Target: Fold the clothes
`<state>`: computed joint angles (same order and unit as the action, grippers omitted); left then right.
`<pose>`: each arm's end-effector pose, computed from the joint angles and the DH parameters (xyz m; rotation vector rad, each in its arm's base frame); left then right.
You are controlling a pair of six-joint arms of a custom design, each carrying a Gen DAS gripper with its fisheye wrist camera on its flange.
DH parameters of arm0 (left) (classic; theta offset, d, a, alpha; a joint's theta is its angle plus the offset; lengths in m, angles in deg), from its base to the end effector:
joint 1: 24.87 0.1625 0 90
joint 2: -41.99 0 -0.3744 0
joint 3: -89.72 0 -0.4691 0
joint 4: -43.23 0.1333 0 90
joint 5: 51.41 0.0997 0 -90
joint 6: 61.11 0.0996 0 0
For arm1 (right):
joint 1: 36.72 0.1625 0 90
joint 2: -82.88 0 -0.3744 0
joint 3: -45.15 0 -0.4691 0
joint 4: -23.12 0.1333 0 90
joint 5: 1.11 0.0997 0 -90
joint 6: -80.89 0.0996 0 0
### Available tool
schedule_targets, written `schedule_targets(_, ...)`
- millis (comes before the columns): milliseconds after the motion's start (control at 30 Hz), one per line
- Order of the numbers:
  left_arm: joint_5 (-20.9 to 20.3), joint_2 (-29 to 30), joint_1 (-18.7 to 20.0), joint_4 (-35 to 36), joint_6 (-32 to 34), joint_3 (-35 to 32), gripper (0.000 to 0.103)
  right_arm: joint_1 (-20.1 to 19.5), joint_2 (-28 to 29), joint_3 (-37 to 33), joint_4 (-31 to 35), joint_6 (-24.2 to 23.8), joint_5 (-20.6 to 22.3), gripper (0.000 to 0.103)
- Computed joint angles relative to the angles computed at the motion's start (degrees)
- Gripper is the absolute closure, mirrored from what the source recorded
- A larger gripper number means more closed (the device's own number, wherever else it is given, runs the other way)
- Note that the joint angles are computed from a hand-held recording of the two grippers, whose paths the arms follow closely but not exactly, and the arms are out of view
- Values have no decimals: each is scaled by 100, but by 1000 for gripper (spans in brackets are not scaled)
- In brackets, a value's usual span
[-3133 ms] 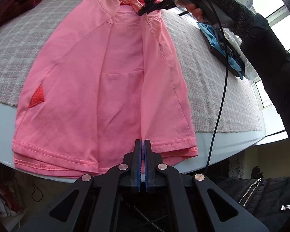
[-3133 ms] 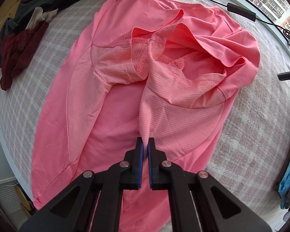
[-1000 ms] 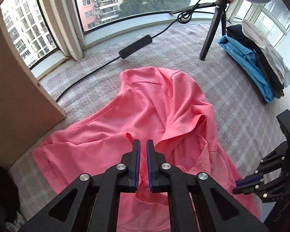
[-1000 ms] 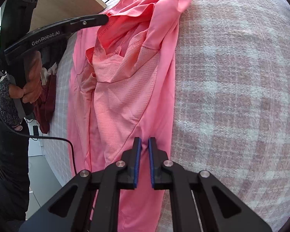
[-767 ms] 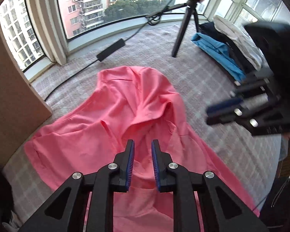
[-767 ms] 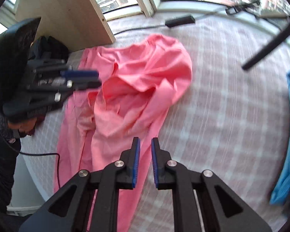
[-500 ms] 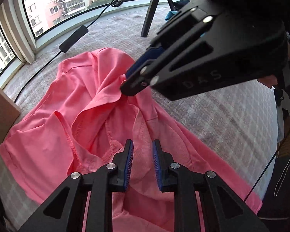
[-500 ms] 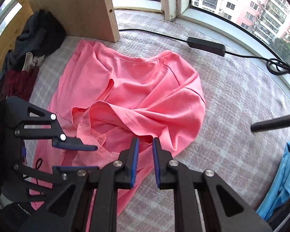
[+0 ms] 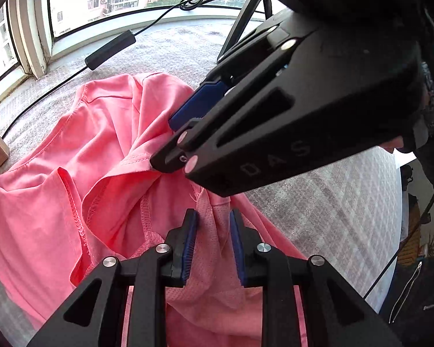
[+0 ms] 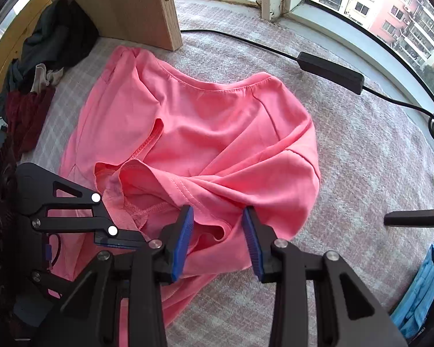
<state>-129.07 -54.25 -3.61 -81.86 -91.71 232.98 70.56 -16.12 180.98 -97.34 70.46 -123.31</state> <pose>-0.2762 -0.2733 0.0757 0.9596 2.6775 -0.0421 0.1974 -0.3645 0.1563 0.6562 -2.4879 -0.0985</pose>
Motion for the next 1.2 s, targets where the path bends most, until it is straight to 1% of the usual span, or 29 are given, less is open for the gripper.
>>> schedule_targets(33,-10,-48,17,-41,-41,28,88,-22,40,-26,19,41,22,68)
schedule_targets(67,-22,-94,37,-82,-83,56,95,-45,84,-62,31,109,26,72)
schedule_targets(100,-28,-130,43,-91,-101,77,99,-68,129,-101,41,181,26,77)
schedule_targets(133,-34,-165,46,-94,-116,96,100,-91,174,-140,52,254,26,91)
schedule_targets(167,-40,-200,50,-96,-132,116,99,-114,219,-179,63,327,26,96)
schedule_targets(400,20,-471,-90,96,-283,211,99,-74,99,-314,51,367,233,96)
schedule_targets(467,2,-551,-105,142,-351,234,99,32,28,-282,-14,150,217,96)
schedule_targets(500,4,-573,-111,163,-396,237,99,103,59,-297,17,90,130,94)
schedule_targets(567,-10,-603,-131,149,-440,258,99,168,141,-336,154,3,-20,73)
schedule_targets(600,-18,-617,-142,140,-462,269,99,206,156,-322,157,-77,-63,71)
schedule_targets(667,-39,-655,-175,136,-482,296,99,240,228,-334,266,-104,-145,71)
schedule_targets(733,-47,-684,-177,200,-490,289,99,257,316,-346,300,-60,-290,71)
schedule_targets(800,-56,-809,-174,261,-505,336,99,269,434,-355,260,23,-544,71)
schedule_targets(833,-58,-886,-168,303,-509,355,99,229,459,-371,299,41,-517,71)
schedule_targets(867,-45,-917,-179,320,-527,361,99,166,473,-405,404,88,-412,72)
schedule_targets(900,-31,-939,-192,332,-547,365,99,93,472,-436,480,185,-298,76)
schedule_targets(933,-24,-980,-214,340,-565,378,99,19,469,-466,545,289,-183,95)
schedule_targets(967,-19,-1021,-236,347,-582,390,99,-44,438,-486,565,408,-69,99)
schedule_targets(1100,18,-1257,-468,453,-772,512,99,-76,267,-572,442,494,282,99)
schedule_targets(1200,63,-1176,-426,341,-760,525,99,20,278,-683,443,559,388,99)
